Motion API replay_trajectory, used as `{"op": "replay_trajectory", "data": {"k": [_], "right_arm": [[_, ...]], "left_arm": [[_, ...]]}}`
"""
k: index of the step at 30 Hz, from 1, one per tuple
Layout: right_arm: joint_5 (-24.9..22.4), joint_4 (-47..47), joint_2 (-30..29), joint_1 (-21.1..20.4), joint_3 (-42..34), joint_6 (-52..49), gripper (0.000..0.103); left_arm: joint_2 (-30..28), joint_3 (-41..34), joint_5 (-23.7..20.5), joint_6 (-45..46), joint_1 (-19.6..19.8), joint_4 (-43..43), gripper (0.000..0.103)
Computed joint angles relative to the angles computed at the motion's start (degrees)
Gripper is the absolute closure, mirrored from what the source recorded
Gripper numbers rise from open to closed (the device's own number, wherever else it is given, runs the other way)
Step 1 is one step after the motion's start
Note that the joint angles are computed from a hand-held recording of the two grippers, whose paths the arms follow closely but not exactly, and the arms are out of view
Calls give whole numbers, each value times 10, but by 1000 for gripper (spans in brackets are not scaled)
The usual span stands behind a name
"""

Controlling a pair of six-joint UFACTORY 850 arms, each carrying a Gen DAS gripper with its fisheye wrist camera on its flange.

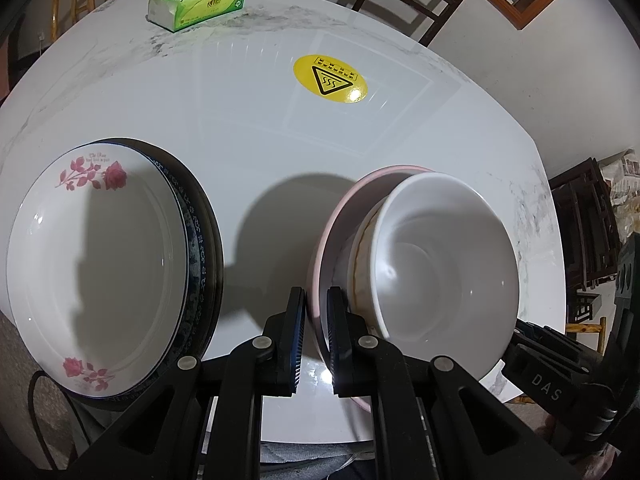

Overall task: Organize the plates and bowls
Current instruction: 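Lift the nested bowls with both grippers and carry them toward the plate stack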

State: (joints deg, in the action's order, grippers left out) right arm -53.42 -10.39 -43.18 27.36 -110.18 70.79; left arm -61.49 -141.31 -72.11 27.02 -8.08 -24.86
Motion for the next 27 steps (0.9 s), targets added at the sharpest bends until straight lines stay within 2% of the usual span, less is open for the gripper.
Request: {"op": "replay_trajectory", "data": {"k": [9,13,14,27], "right_arm": [[12,-4,8,1,12,5,77],[26,-1,15,0,23,4,85],[32,1,16,0,26,4,90],[47,-4,21,1,34,16,90]], "left_arm": [[2,5,7,3,0,0,96],[4,9,8,5,0,0,96],[5,10,10,7,0,-1,96],[16,30,26,16,1,-7,96]]}}
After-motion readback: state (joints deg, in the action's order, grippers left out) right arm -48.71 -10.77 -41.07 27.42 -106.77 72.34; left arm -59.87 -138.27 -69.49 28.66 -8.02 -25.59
